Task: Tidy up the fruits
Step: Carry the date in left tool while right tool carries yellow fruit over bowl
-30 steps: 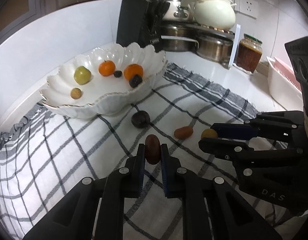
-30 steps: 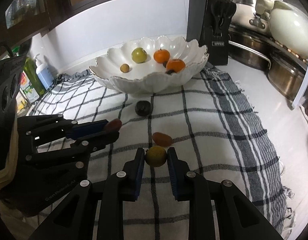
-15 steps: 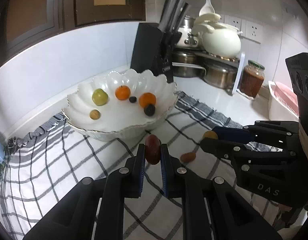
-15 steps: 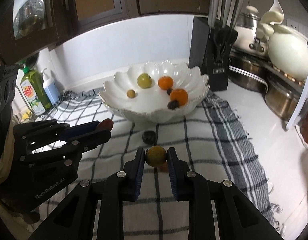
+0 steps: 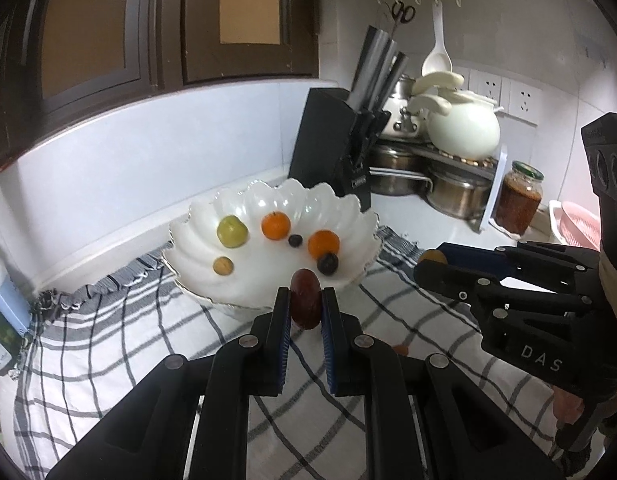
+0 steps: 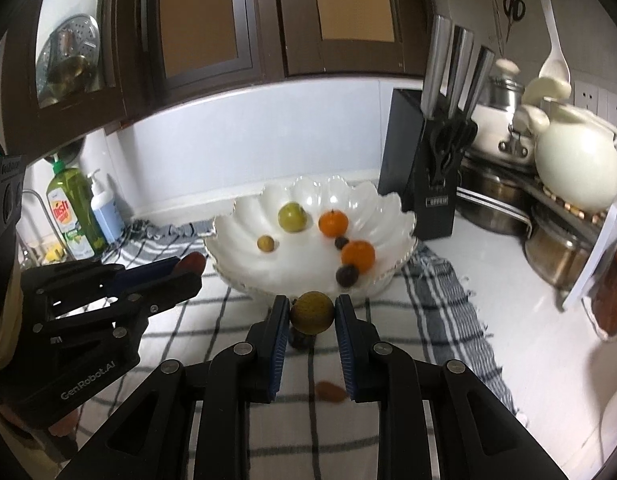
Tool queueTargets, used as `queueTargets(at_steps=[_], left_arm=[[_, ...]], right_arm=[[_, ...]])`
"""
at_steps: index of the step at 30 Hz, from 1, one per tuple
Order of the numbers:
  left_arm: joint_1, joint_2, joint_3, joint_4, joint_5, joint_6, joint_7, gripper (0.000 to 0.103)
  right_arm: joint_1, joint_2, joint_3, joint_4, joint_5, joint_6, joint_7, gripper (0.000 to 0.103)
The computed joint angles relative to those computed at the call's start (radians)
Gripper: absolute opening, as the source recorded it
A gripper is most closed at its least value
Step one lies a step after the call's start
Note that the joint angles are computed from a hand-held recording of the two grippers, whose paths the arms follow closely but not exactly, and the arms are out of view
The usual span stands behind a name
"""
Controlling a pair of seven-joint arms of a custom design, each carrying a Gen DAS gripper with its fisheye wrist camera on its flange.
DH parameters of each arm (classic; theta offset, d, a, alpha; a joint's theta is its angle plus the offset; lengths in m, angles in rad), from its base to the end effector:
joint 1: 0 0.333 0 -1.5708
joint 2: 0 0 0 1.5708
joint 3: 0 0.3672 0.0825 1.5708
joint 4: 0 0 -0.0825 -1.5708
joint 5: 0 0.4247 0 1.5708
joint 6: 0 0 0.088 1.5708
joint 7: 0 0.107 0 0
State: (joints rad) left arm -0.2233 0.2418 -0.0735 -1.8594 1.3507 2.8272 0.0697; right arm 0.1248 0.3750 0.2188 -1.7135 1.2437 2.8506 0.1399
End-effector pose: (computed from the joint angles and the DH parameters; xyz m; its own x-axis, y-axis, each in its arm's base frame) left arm 0.6494 -0.2461 0.4716 0.0486 -0.9986 -0.0193 -0.5443 -0.0103 -0.8388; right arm 0.7197 0.1811 0.4593 0.6184 -0.7834 -0.0628 -0.4456 -0.2836 -0.8491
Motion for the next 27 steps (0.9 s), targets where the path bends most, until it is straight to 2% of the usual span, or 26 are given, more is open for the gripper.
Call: queueTargets(at_steps=[15, 27], left_arm=[[0.011, -0.011, 0.003, 0.031, 0.053, -0.074, -0.060, 0.016], [0.034, 0.011, 0.010, 0.073, 0.044, -0.090, -0.050, 0.016]], right_arm=[[0.002, 0.052, 0.027, 0.115, 0.068, 0.007, -0.085, 0.025], [0.013, 0.131, 0.050, 0.233, -0.037, 0.008, -0.021, 0.025]])
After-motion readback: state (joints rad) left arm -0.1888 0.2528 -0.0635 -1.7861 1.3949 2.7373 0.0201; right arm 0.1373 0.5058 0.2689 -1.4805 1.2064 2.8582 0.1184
